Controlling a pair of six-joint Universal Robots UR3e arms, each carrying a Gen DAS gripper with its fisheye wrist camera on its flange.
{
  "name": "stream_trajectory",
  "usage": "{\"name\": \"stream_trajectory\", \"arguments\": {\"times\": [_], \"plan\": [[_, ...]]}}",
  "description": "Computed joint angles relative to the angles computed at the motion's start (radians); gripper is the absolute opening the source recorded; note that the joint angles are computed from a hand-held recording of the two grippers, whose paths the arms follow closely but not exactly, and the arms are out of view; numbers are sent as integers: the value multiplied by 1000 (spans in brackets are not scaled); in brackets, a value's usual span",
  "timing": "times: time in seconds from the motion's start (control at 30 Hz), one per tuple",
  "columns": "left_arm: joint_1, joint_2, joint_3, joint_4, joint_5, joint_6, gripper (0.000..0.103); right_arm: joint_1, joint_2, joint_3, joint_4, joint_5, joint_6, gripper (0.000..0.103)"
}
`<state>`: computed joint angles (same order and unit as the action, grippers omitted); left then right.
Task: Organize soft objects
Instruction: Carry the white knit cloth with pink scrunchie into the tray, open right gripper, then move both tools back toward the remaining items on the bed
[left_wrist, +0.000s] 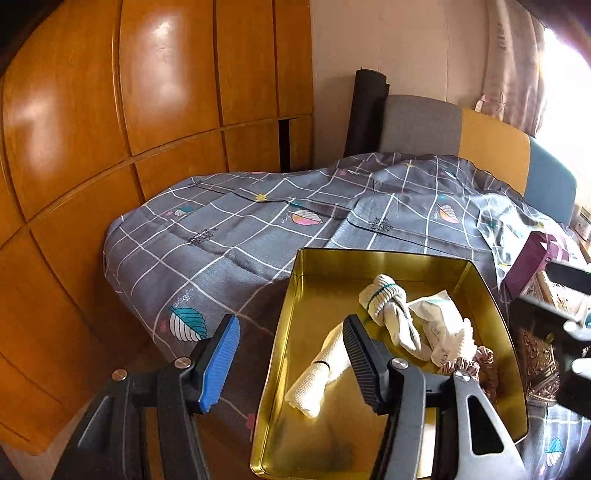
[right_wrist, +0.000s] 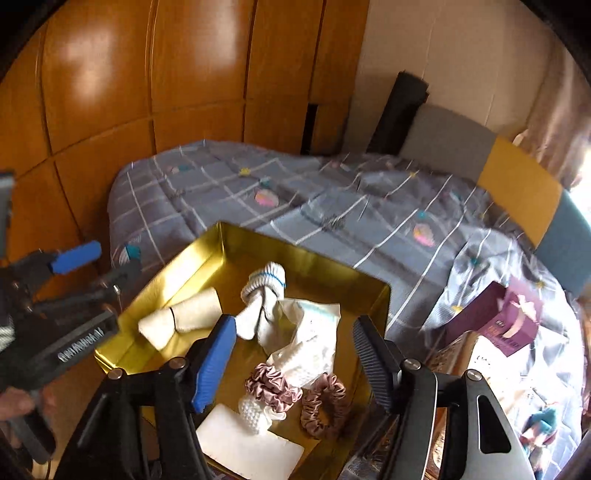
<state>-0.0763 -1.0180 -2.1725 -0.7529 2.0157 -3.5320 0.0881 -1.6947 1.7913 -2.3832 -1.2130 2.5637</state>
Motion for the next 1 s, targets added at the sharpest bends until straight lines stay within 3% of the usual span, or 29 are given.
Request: {"name": "stream_trajectory", "arguments": {"times": [0.7, 1.0], "plan": [[-211, -124, 144, -56, 143, -77, 59, -161, -188, 45, 86, 147, -20, 69], [-367, -293, 331, 0, 159, 4, 59, -481, -292, 101, 221, 273, -151, 78]]}}
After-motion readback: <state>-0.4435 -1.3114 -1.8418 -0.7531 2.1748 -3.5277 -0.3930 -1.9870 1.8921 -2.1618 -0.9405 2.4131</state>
